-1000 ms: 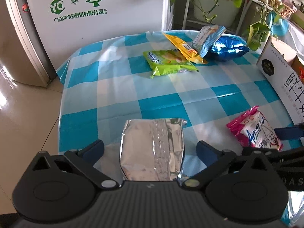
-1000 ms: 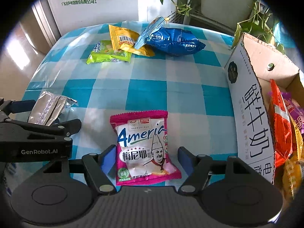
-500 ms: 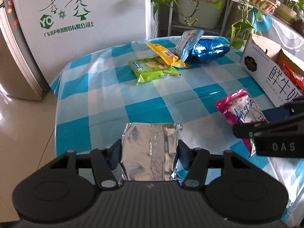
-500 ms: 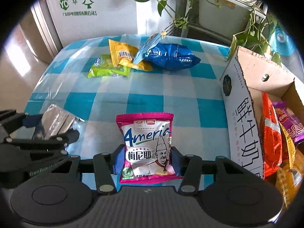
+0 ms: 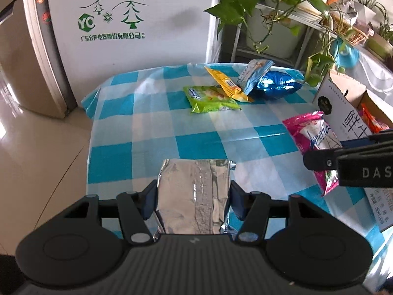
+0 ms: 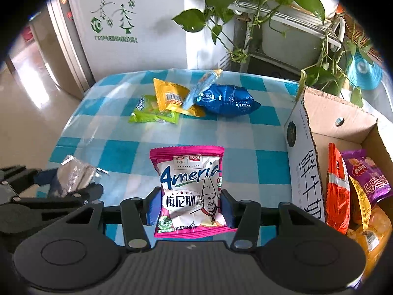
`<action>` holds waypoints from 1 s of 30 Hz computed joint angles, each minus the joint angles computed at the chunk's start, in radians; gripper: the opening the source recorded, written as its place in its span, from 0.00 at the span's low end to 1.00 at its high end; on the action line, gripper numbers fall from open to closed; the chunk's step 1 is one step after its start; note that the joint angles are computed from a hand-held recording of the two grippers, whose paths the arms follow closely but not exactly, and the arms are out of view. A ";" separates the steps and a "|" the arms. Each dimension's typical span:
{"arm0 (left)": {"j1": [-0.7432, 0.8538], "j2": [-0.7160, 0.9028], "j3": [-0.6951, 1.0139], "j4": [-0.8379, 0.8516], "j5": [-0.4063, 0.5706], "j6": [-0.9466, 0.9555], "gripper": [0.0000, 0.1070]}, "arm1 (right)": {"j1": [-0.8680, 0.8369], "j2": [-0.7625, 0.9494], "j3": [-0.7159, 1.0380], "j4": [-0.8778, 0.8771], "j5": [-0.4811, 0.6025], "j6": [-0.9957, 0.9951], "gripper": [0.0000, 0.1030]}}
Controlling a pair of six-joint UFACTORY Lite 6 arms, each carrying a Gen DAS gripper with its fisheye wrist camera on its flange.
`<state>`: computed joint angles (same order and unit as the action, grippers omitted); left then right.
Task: Organize snacks
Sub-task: 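Carry the Ameria bag and foil bag up over the cardboard box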
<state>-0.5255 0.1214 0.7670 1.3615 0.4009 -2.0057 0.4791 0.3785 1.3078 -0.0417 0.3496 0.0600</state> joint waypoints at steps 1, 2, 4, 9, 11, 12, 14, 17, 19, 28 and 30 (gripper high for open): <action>-0.007 -0.002 -0.001 -0.008 0.010 0.001 0.55 | -0.002 -0.008 -0.006 0.013 -0.002 -0.017 0.55; -0.014 -0.005 0.000 -0.020 0.020 0.004 0.55 | -0.003 -0.014 -0.011 0.017 -0.005 -0.023 0.55; -0.023 -0.018 0.000 -0.045 0.034 0.007 0.55 | -0.008 -0.029 -0.019 0.022 -0.006 -0.032 0.55; -0.045 -0.040 0.028 -0.108 0.077 0.053 0.55 | -0.033 -0.068 -0.033 0.053 -0.018 -0.064 0.55; -0.058 -0.045 0.046 -0.125 0.096 0.059 0.55 | -0.051 -0.082 -0.030 0.084 -0.019 -0.092 0.55; -0.064 -0.047 0.056 -0.134 0.103 0.064 0.55 | -0.057 -0.091 -0.030 0.094 -0.021 -0.104 0.55; -0.078 -0.043 0.083 -0.152 0.119 0.085 0.55 | -0.074 -0.121 -0.035 0.135 -0.027 -0.154 0.55; -0.098 -0.031 0.126 -0.164 0.136 0.098 0.55 | -0.102 -0.155 -0.038 0.206 -0.031 -0.234 0.55; -0.113 -0.017 0.159 -0.178 0.145 0.107 0.55 | -0.122 -0.180 -0.042 0.222 -0.035 -0.262 0.55; -0.176 0.101 0.357 -0.217 0.161 0.171 0.55 | -0.250 -0.233 -0.033 0.471 -0.009 -0.518 0.55; -0.185 0.132 0.406 -0.229 0.155 0.185 0.55 | -0.281 -0.240 -0.030 0.530 0.002 -0.582 0.55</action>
<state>-0.7104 0.2535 1.1732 1.1327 0.5563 -1.8208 0.1978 0.1384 1.2778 0.4879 0.3511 -0.5225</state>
